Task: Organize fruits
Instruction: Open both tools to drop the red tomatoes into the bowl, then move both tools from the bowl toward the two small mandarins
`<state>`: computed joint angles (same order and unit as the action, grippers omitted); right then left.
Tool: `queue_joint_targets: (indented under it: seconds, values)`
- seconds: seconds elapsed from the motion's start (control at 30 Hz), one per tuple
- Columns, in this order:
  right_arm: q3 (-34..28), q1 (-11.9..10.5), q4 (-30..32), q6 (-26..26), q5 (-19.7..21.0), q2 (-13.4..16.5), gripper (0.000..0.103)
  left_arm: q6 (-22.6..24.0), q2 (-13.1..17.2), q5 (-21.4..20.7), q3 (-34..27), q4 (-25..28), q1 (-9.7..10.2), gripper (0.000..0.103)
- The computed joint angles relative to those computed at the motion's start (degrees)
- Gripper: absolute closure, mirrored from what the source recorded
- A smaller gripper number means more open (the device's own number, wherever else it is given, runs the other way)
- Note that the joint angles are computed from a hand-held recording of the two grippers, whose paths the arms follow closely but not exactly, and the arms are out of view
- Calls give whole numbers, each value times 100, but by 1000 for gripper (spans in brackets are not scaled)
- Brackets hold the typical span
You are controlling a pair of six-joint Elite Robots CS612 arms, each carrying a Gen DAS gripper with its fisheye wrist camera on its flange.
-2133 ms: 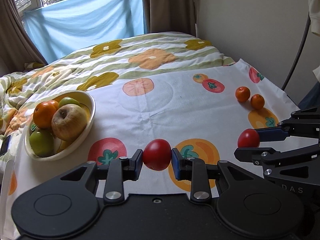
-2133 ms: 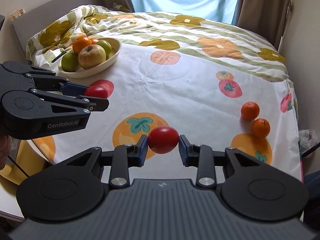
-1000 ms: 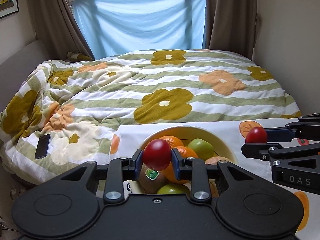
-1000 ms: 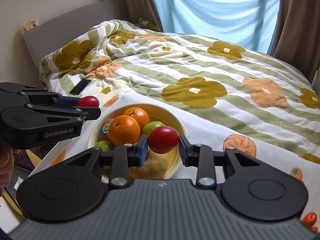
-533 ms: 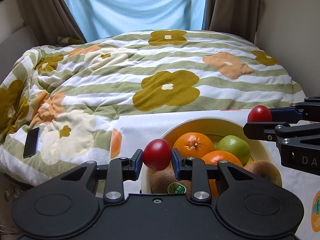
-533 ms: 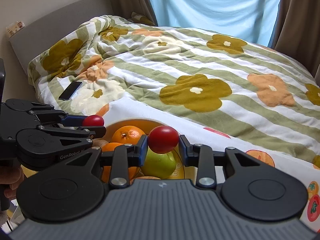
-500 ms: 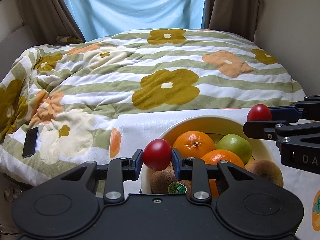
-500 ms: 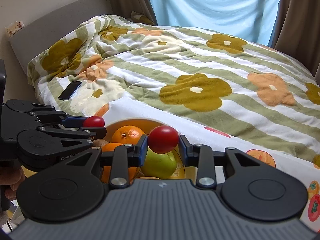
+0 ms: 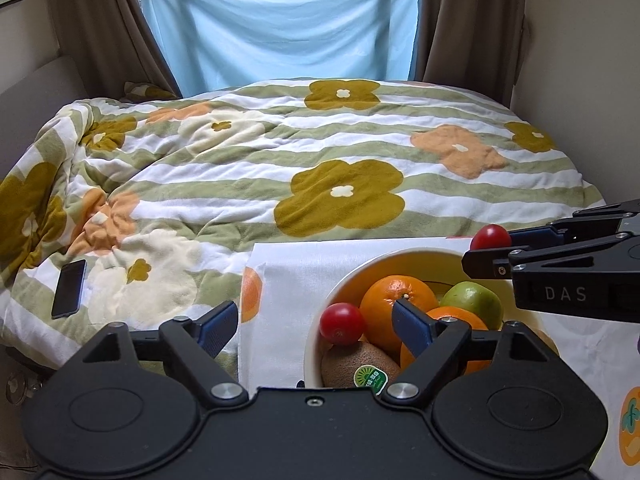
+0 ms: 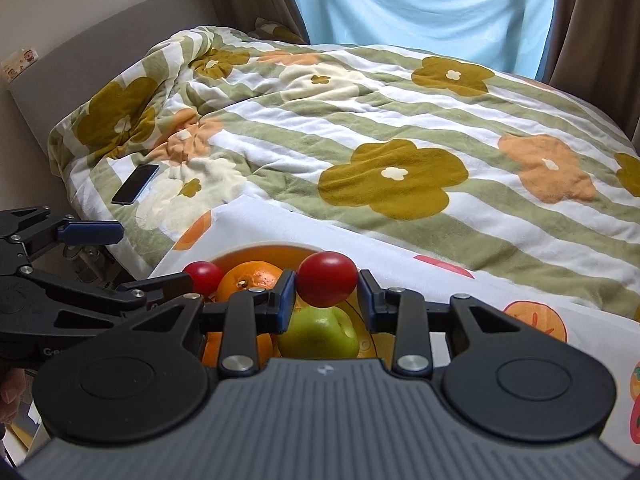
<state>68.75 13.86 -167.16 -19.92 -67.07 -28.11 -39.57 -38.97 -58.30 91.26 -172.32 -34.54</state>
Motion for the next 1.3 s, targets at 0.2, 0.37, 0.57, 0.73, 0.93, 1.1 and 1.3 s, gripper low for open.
queue_joint_targets:
  seconds: [0.2, 0.37, 0.57, 0.73, 0.93, 1.1, 1.3]
  values:
    - [-211, 33, 155, 117, 7, 144, 55, -86, -21, 43, 60, 13, -12, 14]
    - [-239, 44, 133, 126, 10, 171, 55, -171, -36, 59, 103, 4, -25, 14]
    - [-267, 64, -40, 223, 54, 223, 39, -155, -53, 86, 141, -20, -39, 14]
    - [-72, 57, -476, 469, -69, 148, 2, -54, -80, 133, 182, 31, -85, 13]
    - [196, 21, -685, 530, -160, -14, 1, -3, -130, 235, 213, -7, -154, 13]
    - [621, -34, -1043, 613, -270, -264, 0, 67, -207, 432, 269, -82, -265, 11]
    - [1235, -174, -1683, 761, -452, -577, 0, 278, -239, 736, 279, -223, -474, 0]
